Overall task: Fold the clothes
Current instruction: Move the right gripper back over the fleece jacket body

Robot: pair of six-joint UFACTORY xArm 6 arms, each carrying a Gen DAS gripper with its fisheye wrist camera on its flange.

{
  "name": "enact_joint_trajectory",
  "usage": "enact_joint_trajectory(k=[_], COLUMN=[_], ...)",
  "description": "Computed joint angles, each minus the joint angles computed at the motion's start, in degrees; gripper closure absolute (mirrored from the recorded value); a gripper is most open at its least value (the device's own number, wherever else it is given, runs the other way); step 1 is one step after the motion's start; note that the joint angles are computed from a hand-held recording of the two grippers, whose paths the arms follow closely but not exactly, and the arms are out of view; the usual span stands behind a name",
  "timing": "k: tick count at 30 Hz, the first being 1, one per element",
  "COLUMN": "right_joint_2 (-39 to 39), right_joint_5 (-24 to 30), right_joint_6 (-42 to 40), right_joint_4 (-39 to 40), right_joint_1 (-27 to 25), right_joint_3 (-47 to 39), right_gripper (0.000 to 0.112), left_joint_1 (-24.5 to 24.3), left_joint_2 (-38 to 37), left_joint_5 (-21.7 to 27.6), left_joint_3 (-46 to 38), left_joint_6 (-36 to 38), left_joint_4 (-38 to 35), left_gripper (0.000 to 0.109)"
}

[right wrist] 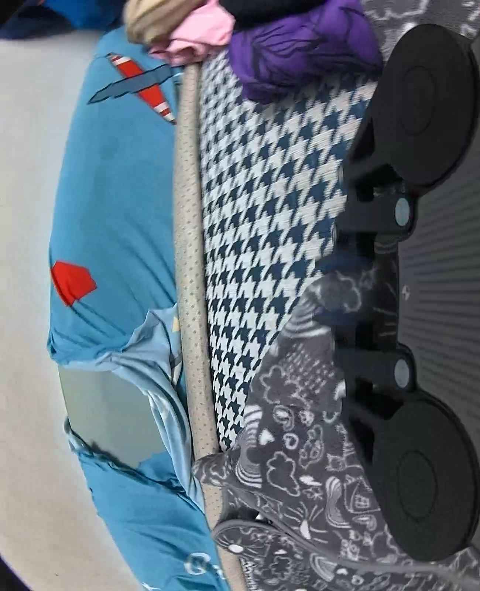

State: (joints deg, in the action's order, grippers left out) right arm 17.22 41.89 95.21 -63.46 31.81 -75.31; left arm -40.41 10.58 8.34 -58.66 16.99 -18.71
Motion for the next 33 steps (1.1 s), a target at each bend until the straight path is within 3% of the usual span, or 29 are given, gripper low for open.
enact_joint_trajectory(k=[4, 8, 14, 20, 23, 33], right_joint_2=[1.04, 1.36, 4.36, 0.62, -1.33, -6.06], right_joint_5=[2.2, 5.73, 10.89, 8.08, 5.57, 1.02], right_joint_6=[1.37, 5.38, 1.56, 4.44, 4.85, 4.45], right_joint_4=[-1.35, -5.35, 0.5, -0.33, -1.12, 0.93], right_joint_1=[0.17, 0.83, 0.61, 1.26, 2.05, 5.67], right_joint_3=[-1.54, -2.88, -6.35, -3.95, -2.66, 1.9], right_gripper=[0.107, 0.11, 0.111, 0.109, 0.103, 0.092], left_joint_1=[-0.18, -0.57, -0.79, -0.45, 0.31, 5.01], left_joint_2=[0.04, 0.06, -0.04, -0.82, -1.42, -2.55], left_joint_5=[0.36, -0.02, 0.5, 2.18, 0.66, -2.27], left_joint_3=[-0.47, -0.1, 0.15, -0.35, 0.34, 2.21], left_joint_6=[2.08, 1.95, 4.01, 9.73, 7.37, -8.32], left_joint_4=[-3.46, -1.42, -2.37, -10.34, -8.87, 5.89], left_gripper=[0.006, 0.006, 0.006, 0.006, 0.006, 0.006])
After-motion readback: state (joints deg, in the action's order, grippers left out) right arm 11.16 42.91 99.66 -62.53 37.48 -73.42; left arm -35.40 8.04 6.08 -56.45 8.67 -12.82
